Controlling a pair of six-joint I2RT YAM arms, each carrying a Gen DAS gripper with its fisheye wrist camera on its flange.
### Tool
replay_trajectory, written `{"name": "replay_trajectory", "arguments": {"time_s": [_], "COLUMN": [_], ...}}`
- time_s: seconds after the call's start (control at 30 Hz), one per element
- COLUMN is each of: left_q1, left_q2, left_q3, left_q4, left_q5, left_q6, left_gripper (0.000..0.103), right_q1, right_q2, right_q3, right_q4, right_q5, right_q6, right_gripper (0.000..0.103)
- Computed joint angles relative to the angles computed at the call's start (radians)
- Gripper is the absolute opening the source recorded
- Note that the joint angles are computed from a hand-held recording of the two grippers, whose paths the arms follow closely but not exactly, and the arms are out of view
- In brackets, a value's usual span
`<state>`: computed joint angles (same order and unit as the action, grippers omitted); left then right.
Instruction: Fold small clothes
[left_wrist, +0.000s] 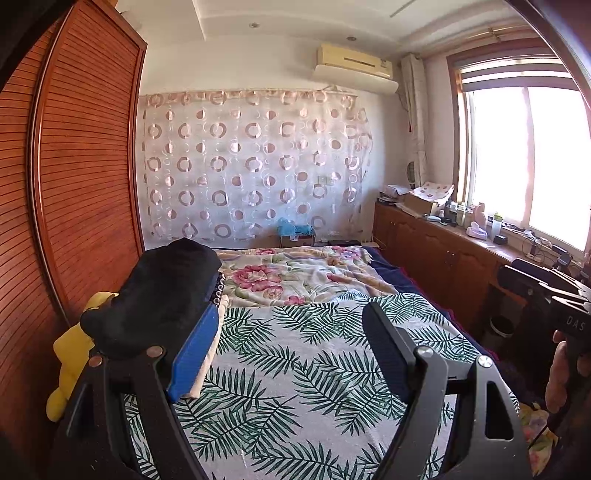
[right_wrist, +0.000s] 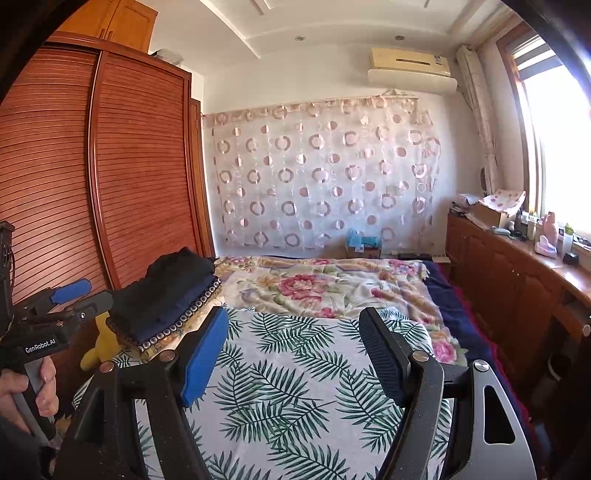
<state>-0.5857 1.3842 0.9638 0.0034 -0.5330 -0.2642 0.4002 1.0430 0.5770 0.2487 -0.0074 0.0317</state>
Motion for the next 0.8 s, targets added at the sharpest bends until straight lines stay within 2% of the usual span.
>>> {"name": "replay_trajectory", "arguments": {"time_s": [0.8], "left_q1": [0.001], "left_q2": [-0.003], "left_q3": [0.002], "left_q4": [-0.003], "left_q5": [0.001], "left_q6": [0.005], "left_gripper": [0.081], "right_q1": [-0.082], "right_q2": [-0.035], "right_q3": [-0.018], "right_q4": [-0.005], "right_q5": [-0.086], "right_q6": [-0.021], "right_gripper": [0.075]}}
